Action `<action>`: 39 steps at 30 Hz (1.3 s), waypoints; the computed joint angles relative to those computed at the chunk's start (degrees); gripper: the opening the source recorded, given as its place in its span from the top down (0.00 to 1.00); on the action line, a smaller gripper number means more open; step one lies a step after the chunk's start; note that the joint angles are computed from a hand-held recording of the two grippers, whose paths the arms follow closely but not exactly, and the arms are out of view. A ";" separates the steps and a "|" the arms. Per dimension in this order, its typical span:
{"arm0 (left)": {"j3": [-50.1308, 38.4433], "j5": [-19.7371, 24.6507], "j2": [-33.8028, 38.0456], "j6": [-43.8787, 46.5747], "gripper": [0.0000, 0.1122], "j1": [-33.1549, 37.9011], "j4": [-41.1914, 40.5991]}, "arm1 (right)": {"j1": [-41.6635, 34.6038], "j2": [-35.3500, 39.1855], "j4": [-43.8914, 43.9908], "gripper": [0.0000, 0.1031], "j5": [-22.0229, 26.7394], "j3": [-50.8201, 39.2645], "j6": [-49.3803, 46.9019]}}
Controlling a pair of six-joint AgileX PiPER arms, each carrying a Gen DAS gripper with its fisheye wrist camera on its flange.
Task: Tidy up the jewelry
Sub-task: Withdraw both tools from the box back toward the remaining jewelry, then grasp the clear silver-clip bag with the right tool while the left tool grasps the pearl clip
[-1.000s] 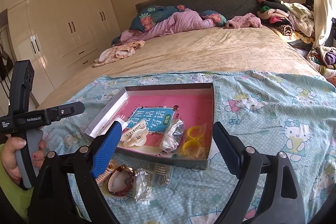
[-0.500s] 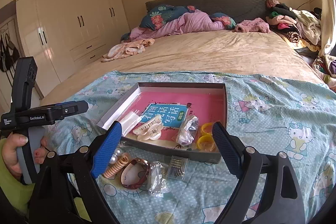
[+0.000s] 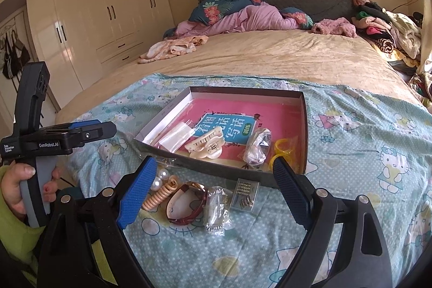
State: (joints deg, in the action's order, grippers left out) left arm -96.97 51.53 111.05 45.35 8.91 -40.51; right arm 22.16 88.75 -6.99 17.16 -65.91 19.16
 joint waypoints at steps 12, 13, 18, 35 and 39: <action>6.28 -1.99 -2.27 3.17 0.18 0.09 0.51 | 1.57 1.13 2.38 0.16 0.95 1.47 -2.37; 6.75 -2.16 -2.34 3.28 0.18 -0.01 0.75 | 1.68 1.31 2.86 0.16 1.06 1.59 -2.74; 9.19 -3.12 -2.79 4.23 0.18 -0.51 1.32 | 2.08 2.24 4.14 0.19 1.07 2.38 -4.05; 11.50 -4.31 -0.42 3.41 0.18 -2.60 4.49 | -0.97 7.40 20.22 0.57 0.88 3.63 -19.59; 10.39 -3.89 0.94 2.96 0.18 -2.62 4.80 | -1.49 8.97 21.68 0.61 1.04 3.43 -21.50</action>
